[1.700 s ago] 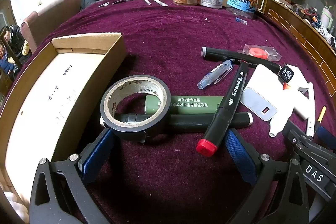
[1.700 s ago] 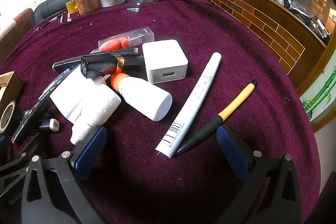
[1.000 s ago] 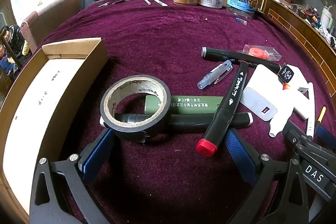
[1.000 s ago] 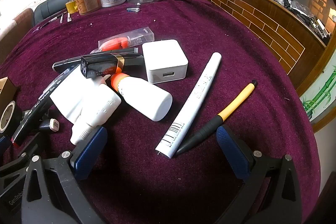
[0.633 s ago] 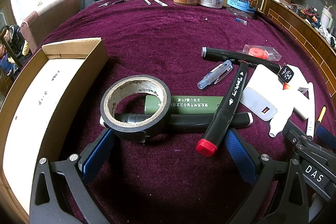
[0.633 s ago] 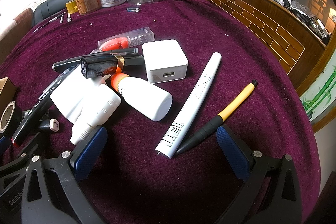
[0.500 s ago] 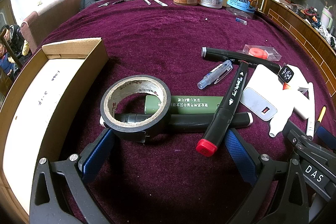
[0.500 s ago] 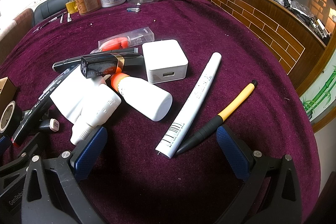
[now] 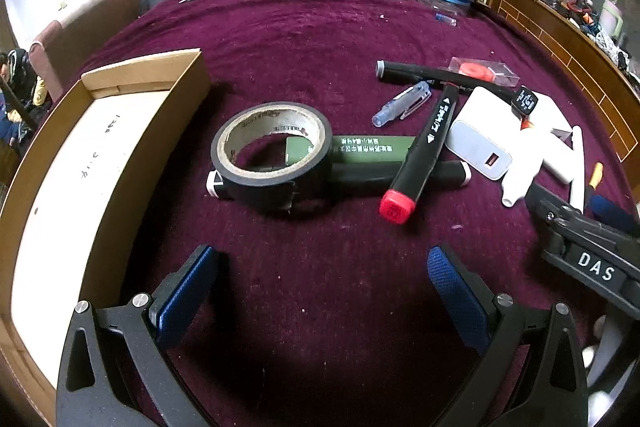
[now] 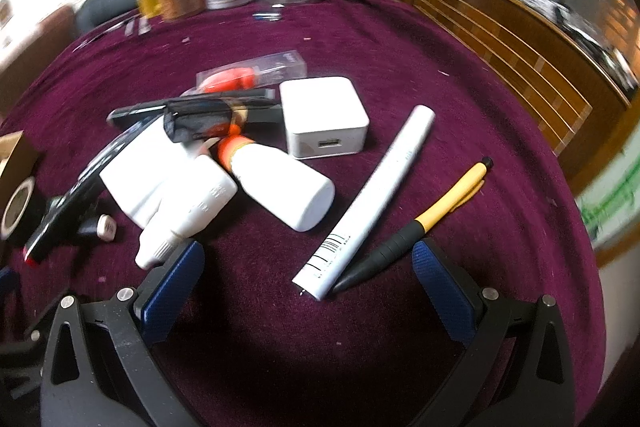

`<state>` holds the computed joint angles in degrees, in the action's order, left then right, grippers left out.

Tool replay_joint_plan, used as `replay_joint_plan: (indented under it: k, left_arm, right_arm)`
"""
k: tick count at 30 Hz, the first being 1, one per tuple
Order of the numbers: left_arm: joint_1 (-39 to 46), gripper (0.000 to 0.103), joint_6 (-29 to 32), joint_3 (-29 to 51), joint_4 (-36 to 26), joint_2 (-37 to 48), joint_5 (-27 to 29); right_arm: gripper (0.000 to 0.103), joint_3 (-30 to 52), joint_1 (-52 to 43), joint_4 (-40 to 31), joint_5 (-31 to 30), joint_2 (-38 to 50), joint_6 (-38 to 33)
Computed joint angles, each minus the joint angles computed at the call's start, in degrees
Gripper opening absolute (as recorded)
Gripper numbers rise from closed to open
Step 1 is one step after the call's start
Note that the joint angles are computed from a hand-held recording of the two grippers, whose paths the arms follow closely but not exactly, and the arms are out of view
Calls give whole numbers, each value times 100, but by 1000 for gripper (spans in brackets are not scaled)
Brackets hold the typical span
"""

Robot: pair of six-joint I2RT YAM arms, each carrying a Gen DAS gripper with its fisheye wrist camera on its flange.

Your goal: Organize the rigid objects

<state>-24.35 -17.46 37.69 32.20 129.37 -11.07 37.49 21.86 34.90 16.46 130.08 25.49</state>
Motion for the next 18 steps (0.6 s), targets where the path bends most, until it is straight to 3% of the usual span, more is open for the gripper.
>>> replay_joint_plan:
  k: [4,10,18]
  left_arm:
    - [22,102,9,5,-29,-18,3]
    - [-1,102,-30,46,-85,-14,-54]
    - [11,102,-44,25,-54,-10,-49]
  right_arm:
    - [103,-60,-103,-99,-264,-110,-191]
    - [103,99,-72,-651,-217,-202,102]
    - [103,27,-3,-627,-106,-225,190]
